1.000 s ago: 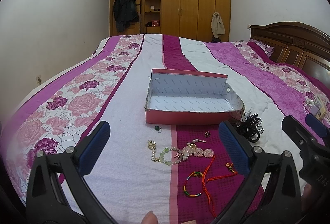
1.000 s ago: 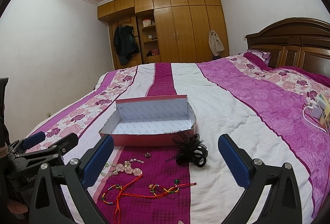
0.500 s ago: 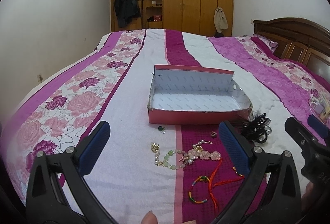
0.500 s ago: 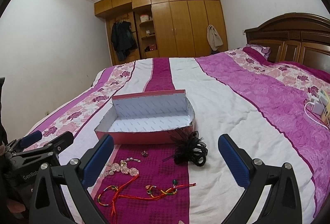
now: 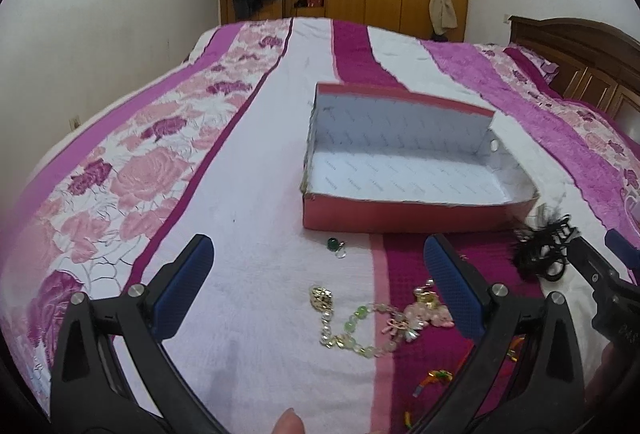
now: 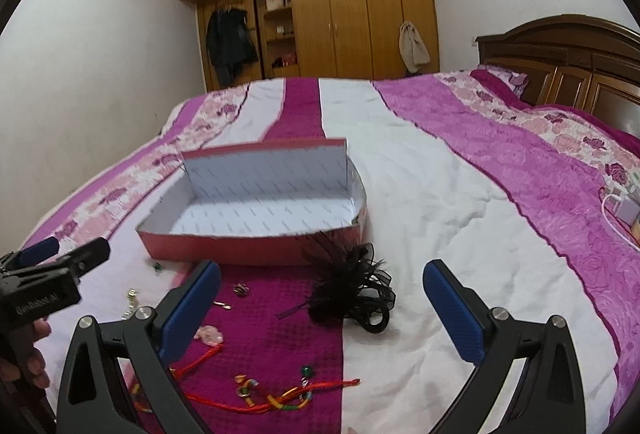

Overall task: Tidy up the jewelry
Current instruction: 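Grasp the green bead earring with the left gripper while the right grasps the black hair clip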

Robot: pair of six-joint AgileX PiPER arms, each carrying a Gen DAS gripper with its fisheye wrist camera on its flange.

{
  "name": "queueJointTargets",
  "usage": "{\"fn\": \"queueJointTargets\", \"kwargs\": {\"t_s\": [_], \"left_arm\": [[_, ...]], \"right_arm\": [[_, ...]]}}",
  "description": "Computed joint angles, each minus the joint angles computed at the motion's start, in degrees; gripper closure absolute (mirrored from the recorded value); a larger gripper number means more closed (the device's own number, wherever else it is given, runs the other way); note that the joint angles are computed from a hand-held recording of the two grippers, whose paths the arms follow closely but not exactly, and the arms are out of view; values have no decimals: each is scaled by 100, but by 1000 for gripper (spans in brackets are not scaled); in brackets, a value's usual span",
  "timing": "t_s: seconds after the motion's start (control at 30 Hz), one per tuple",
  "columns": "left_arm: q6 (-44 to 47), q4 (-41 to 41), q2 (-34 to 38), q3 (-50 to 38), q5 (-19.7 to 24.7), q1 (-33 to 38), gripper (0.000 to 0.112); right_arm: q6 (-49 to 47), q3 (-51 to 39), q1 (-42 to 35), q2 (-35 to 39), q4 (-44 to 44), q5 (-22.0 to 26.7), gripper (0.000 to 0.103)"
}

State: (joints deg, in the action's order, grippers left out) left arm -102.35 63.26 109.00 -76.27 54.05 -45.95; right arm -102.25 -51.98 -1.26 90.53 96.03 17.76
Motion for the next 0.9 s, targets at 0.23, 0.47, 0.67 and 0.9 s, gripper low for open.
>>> {"fn": "queueJointTargets", "kwargs": {"t_s": [0.23,0.47,0.67,0.9], "left_arm": [[636,-498,340,-226,-458,466,25],[1411,-1099,739,-629,-940,863,54],[1732,-1495,885,-680,-1304,1108,77],[1882,-1738,935,-700,-1493,1240,81]], "right_arm": [[2146,-799,84,865,-1979,-129,0],[3956,-1441,210,1469,-3734,-250,2],[4744,-1783,263,1771,-4621,-72,14],[5425,-2112,231,2023,-5217,270,24]]}}
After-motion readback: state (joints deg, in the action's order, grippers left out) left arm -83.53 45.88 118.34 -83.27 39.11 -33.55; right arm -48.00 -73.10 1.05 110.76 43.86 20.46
